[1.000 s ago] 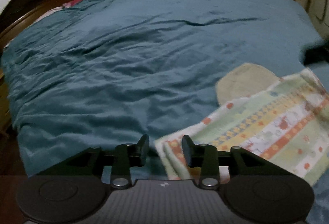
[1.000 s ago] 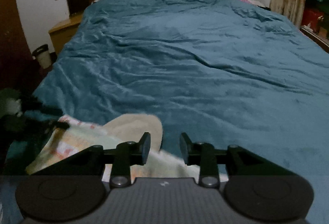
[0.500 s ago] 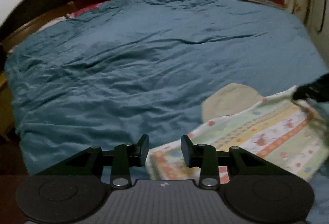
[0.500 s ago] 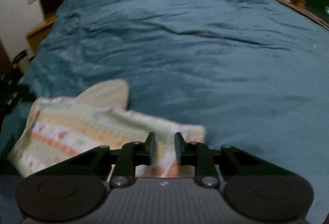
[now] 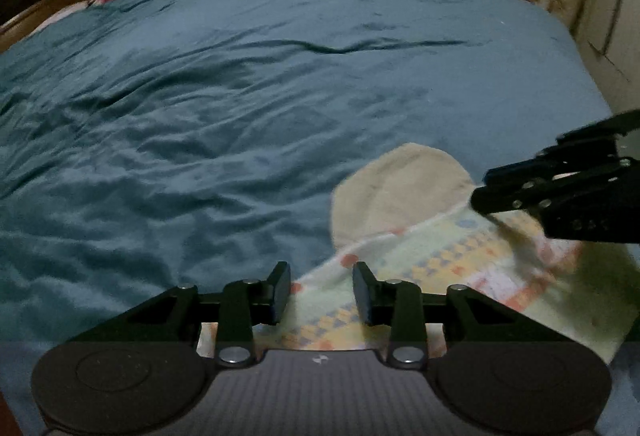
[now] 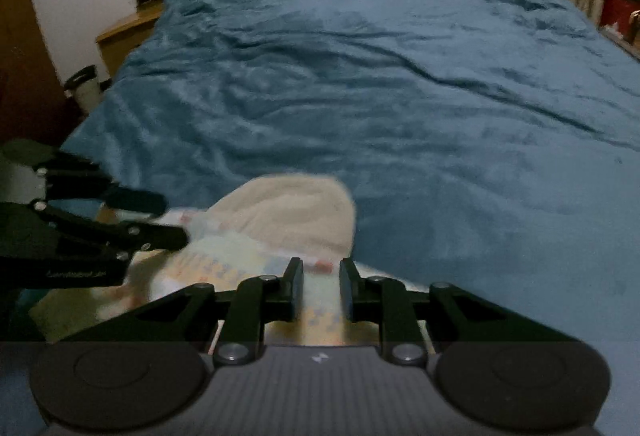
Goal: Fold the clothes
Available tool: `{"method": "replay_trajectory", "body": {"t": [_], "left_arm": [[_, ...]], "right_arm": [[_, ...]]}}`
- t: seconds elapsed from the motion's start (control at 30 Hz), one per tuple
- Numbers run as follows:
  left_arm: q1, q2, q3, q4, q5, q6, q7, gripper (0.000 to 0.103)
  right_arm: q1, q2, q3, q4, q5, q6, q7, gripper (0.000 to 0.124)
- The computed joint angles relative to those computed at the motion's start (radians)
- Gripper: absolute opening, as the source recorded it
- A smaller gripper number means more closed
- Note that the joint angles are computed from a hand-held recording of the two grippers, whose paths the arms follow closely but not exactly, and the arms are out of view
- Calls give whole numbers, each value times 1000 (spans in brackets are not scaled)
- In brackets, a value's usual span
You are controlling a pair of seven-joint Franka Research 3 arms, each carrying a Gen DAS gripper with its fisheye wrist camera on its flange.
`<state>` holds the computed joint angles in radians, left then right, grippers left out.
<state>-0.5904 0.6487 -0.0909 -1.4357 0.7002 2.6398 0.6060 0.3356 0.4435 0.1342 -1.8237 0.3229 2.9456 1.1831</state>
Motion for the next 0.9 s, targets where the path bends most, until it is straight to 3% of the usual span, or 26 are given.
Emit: {"method": "replay_trajectory", "body": {"t": [0.13, 0.27, 0.4, 0.7, 0.9], "left_arm": [[-23, -78, 27, -93, 67, 42, -85, 39], [-35, -139, 11, -176, 132, 63, -126, 39], [-42, -171, -21, -232, 167, 57, -149, 40], [-50, -218, -49, -320, 225, 5, -216, 41], [-30, -260, -64, -376, 258, -34, -281, 45]], "right_arm": [[-28, -35, 37, -30, 24, 9, -49, 20], [-72, -105, 112, -113, 111, -5, -181, 20], [-55, -169, 129, -204, 185, -5, -272, 20], [23, -285, 96, -373, 274, 47, -352, 20], [58, -346, 3, -465, 135, 77, -188, 20]]}}
